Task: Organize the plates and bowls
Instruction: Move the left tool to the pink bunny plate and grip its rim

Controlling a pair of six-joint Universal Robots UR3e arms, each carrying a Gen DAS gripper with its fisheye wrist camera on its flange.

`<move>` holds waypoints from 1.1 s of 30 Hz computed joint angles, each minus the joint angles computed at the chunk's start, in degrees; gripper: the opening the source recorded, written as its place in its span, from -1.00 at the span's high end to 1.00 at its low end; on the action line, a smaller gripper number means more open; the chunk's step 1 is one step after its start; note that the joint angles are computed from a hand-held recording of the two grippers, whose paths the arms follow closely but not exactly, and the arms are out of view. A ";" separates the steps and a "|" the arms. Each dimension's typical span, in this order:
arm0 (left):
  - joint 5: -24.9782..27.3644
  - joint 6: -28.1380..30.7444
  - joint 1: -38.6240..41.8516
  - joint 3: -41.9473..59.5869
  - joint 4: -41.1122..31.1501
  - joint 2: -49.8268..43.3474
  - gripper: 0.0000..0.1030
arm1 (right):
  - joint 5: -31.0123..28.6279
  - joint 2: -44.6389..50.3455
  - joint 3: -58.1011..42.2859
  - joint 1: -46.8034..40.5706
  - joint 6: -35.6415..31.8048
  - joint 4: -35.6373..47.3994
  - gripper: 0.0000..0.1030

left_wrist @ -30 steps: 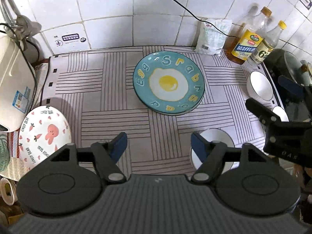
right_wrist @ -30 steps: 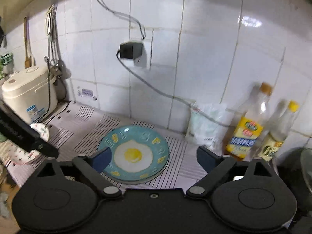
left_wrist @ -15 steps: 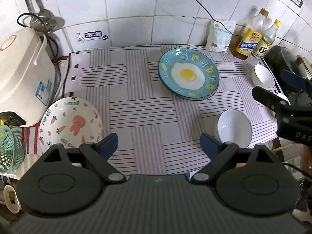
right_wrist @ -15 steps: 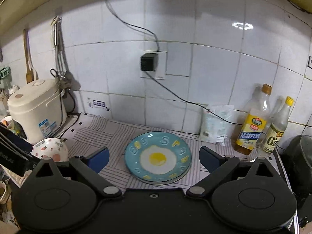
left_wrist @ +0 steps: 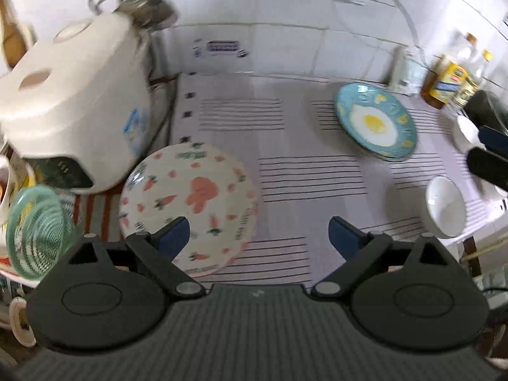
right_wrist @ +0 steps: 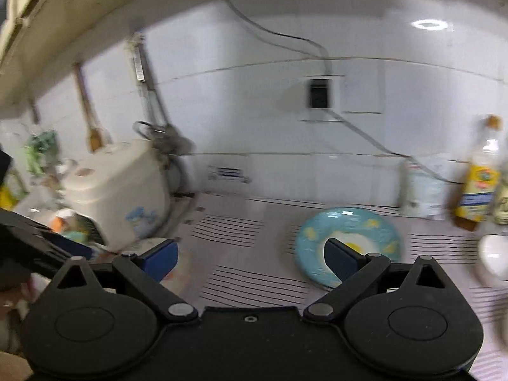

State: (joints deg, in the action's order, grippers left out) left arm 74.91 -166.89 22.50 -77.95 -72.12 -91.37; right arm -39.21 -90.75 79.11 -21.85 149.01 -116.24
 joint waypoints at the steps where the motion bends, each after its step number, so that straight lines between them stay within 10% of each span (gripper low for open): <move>1: -0.28 0.80 1.67 -1.74 0.75 0.57 -0.85 | 1.20 -0.09 1.71 0.46 0.87 -2.27 -0.95; 11: -5.26 3.17 14.42 -17.81 13.37 2.47 -0.85 | -3.62 5.46 8.86 12.73 7.28 -25.35 -0.95; 19: -3.96 3.92 15.31 -22.60 22.79 -3.51 -0.80 | -9.42 16.57 -5.01 22.88 4.64 -14.57 -0.95; 28: 0.35 -0.47 12.35 -17.63 20.75 -12.20 -0.58 | -12.49 31.38 -9.14 27.06 18.36 -18.11 -0.67; 33: 2.16 0.20 11.56 -15.68 19.85 -14.03 -0.12 | -11.43 34.28 -8.46 27.86 22.07 -20.51 -0.49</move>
